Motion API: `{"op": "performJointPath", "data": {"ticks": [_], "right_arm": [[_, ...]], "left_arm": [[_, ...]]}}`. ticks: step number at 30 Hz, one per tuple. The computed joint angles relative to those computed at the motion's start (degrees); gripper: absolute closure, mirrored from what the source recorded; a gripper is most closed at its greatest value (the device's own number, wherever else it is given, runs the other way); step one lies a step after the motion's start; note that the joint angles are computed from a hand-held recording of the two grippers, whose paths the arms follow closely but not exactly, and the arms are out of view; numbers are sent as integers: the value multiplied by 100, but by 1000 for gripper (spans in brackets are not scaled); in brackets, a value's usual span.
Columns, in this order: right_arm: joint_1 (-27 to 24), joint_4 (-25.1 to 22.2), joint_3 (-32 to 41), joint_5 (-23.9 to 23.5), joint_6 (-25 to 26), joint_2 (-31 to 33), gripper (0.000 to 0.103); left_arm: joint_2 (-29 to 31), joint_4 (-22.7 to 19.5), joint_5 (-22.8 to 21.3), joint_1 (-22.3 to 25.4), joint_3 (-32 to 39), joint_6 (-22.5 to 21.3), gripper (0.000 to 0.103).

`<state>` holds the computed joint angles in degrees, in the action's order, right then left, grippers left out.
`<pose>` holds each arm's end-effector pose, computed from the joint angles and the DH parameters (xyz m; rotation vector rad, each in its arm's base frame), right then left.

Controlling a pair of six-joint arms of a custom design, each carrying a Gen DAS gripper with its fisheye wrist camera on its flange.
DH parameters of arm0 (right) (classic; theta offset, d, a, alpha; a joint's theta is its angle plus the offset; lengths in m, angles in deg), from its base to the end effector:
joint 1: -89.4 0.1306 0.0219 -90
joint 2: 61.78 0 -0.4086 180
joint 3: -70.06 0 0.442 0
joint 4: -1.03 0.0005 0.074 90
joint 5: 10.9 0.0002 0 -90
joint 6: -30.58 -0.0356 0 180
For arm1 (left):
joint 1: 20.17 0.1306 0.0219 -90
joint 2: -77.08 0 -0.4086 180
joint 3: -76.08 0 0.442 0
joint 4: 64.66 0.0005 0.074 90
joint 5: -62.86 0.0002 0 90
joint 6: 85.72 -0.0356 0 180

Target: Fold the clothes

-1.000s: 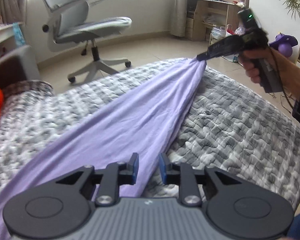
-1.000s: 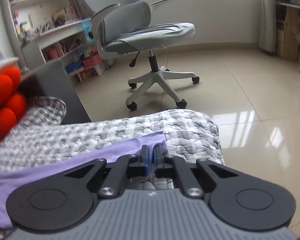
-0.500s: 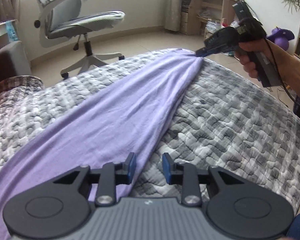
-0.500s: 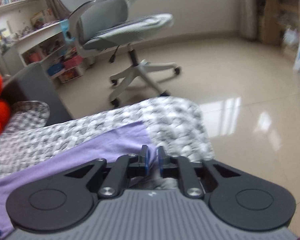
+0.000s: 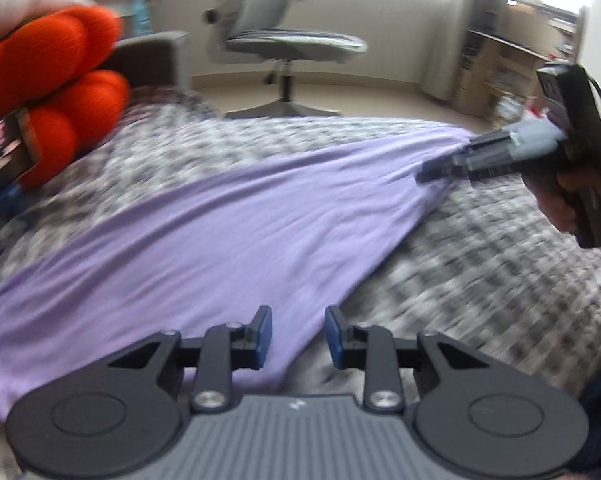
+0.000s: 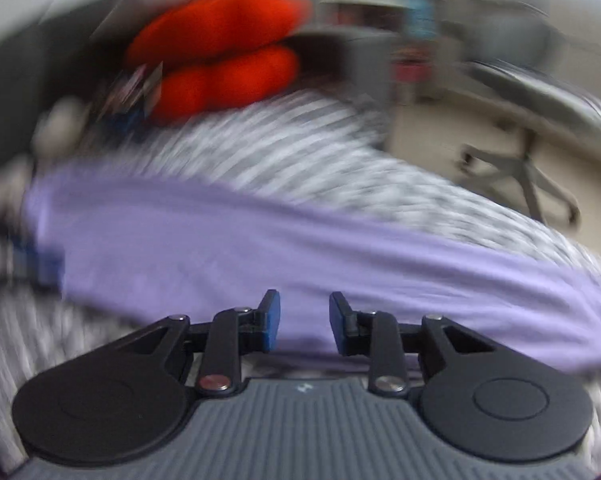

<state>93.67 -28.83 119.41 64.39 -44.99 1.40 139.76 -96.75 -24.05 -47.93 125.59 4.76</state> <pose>0.3434 0.0342 0.3145 -0.5007 2.2567 0.2093 0.3013 -0.1613 0.3150 0.5869 2.3064 -0.3012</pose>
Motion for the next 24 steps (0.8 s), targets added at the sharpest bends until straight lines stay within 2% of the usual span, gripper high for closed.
{"op": "performJointPath", "data": {"ticks": [1, 3, 4, 11, 18, 21, 24], "right_arm": [[112, -16, -17, 96, 143, 38, 72], [3, -20, -41, -31, 17, 19, 73], [-67, -27, -51, -95, -44, 9, 80], [-1119, -59, -125, -585, -146, -120, 80], [-2002, -286, 174, 65, -355, 145, 77], [-2107, -285, 252, 826, -578, 218, 69], [-2027, -162, 265, 1161, -928, 175, 69]], "left_arm": [[-31, -21, -69, 36, -47, 33, 77], [-125, 41, -16, 113, -150, 94, 78], [-163, 70, 20, 145, -186, 117, 78], [-190, 221, -112, 67, -270, 55, 78], [-337, 373, 56, 165, -448, 114, 78], [-361, 421, 69, 169, -482, 134, 78], [-371, 457, 65, 165, -503, 124, 78]]}}
